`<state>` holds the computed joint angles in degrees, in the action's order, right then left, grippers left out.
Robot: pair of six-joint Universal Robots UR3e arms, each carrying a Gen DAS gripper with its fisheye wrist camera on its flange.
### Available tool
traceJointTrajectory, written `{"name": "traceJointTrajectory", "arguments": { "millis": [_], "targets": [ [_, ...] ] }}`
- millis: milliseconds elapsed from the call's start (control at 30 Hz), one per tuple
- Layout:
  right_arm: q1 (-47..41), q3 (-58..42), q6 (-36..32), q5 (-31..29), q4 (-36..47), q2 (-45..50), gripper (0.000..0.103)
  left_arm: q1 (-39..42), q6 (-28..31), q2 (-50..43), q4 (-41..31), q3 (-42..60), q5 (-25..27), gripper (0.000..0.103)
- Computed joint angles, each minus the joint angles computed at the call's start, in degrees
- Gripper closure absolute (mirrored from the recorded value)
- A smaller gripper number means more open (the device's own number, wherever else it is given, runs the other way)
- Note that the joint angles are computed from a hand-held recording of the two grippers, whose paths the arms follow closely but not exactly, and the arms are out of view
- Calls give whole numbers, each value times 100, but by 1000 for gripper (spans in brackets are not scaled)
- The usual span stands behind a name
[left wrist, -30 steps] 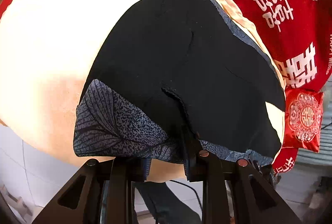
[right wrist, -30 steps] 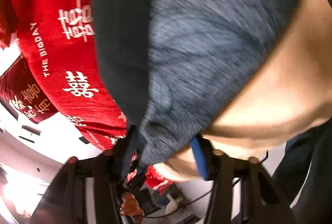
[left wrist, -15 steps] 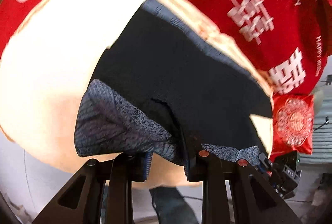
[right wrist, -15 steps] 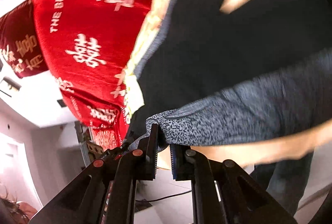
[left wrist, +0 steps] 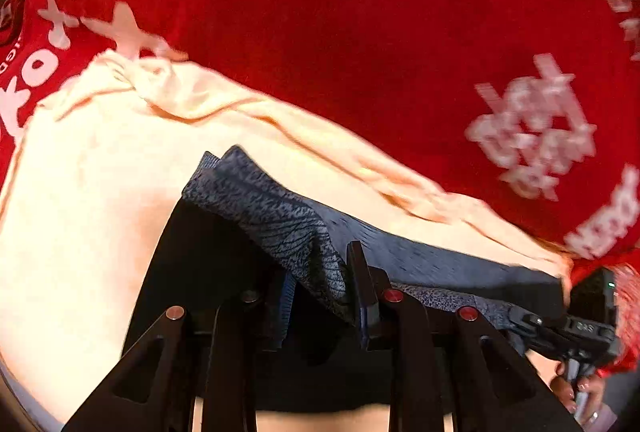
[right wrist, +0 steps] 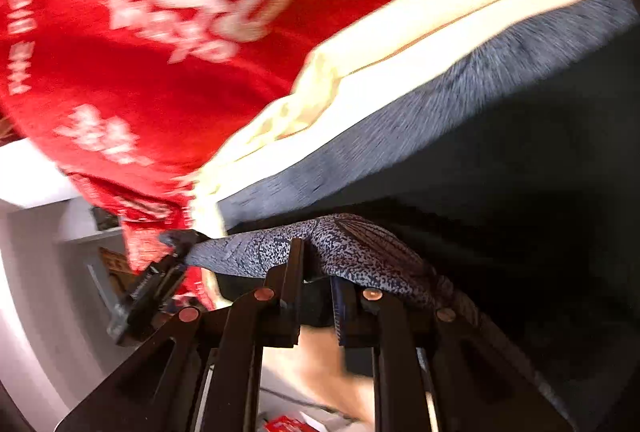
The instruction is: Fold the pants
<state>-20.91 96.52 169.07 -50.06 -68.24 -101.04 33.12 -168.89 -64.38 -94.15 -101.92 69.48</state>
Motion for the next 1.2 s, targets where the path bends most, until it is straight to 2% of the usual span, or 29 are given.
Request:
{"name": "traceJointTrajectory", "arguments": {
  "millis": [67,133,200,233,267,300,333,433,500,567,633,733,767,833,933,1000,1033,1067,1200],
  "targets": [
    [175,185,251,-102,-604,347,88,-541,-647,-339,973,-380,509,67],
    [183,235,333,-66,-712,436,87,-729,-888,-518,1181,-416,730,66],
    [213,70,132,13,-492,427,69,-564,-733,-393,918,-325,619,64],
    [276,-144,34,23,-308,378,52,-441,-576,-294,642,-173,535,56],
    [337,-322,-3,19,-192,312,33,-275,-382,-104,322,17,520,38],
    [424,-498,42,-45,-149,221,27,-175,-286,67,171,90,549,31],
    [625,-779,170,-222,-157,74,25,-10,-65,315,-58,236,582,31],
    [1054,-1214,214,-324,-129,7,26,154,401,505,-484,387,662,31],
    [1524,-1340,274,-316,-304,197,31,-203,343,461,-351,184,944,31],
    [2137,-1498,322,-593,-683,655,43,-915,-124,167,330,-205,1334,31],
    [2579,-1408,386,-896,-1191,1076,50,-1480,-638,-161,889,-431,1515,31],
    [2819,-1208,587,-1450,-1898,1459,55,-2300,-1280,-670,1878,-697,2235,29],
    [2748,-1105,625,-1445,-2094,1495,64,-2449,-1335,-825,2095,-714,2391,26],
    [2429,-851,823,-1175,-2354,1369,70,-2451,-1418,-997,2240,-713,2423,26],
    [2152,-913,911,-1019,-2327,1193,67,-2408,-1544,-1051,2102,-591,2432,26],
    [1967,-962,733,-886,-2025,987,57,-2488,-1651,-1020,1806,-411,2550,26],
    [1774,-933,553,-770,-1739,726,44,-2506,-1657,-926,1618,-339,2531,26],
    [1624,-859,416,-710,-1594,569,37,-2531,-1651,-828,1446,-279,2516,26],
    [540,-816,-534,-665,117,-482,37,-2841,-1667,-464,628,80,2554,26]
  ]
}}
